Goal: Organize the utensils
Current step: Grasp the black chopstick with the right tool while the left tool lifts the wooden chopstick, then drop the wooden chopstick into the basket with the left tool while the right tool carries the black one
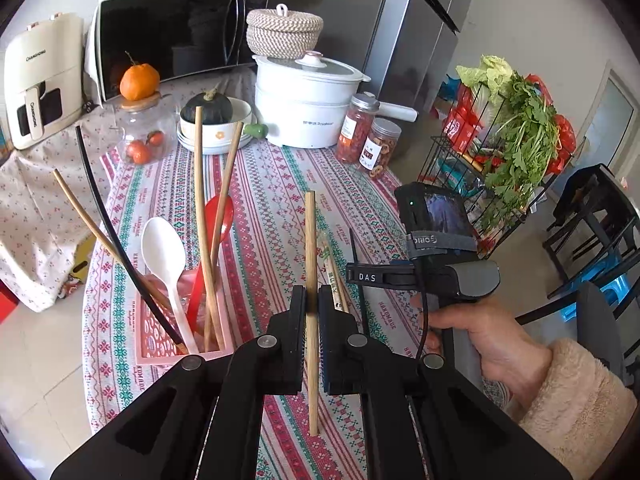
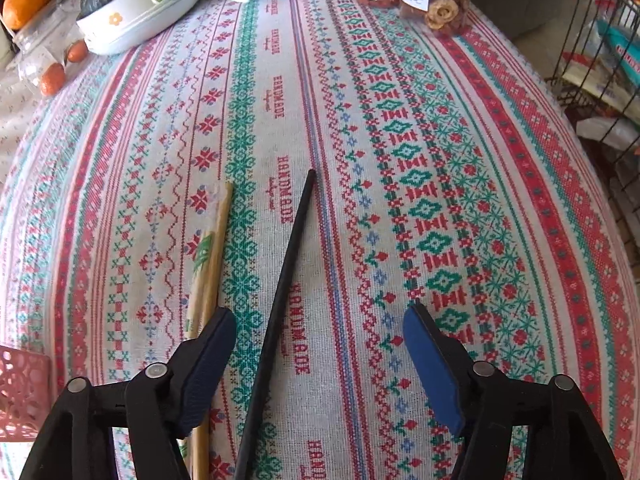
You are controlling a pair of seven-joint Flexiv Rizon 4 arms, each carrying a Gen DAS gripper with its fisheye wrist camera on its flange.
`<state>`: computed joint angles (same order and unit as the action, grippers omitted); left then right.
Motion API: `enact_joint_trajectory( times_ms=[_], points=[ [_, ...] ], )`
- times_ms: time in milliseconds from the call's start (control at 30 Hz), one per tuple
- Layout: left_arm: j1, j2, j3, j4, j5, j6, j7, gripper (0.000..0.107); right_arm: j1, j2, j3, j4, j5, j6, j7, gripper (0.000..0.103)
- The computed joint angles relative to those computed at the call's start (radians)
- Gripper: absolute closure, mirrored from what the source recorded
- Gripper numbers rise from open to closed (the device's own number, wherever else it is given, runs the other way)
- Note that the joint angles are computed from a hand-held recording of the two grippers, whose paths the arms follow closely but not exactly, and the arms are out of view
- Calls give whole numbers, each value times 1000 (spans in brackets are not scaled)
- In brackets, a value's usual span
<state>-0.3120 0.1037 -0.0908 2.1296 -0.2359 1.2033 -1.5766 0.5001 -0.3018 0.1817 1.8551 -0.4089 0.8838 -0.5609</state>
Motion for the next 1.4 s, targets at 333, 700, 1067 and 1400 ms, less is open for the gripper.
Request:
enact_joint_trajectory(
  times_ms=[333,700,1067,1400],
  points=[
    [2,49,14,38,-13,7,14,101,5,18,22,20,3,0,-61,96],
    [-10,127,34,93,-11,84,31,101,-23,199,9,186,-181,246,82,98],
    [-58,206,69,161,-86,324,71,101,-126,317,15,240,-660,467,447,98],
    [2,238,83,170,-29,415,13,101,-127,344,75,200,-649,451,397,98]
  ],
)
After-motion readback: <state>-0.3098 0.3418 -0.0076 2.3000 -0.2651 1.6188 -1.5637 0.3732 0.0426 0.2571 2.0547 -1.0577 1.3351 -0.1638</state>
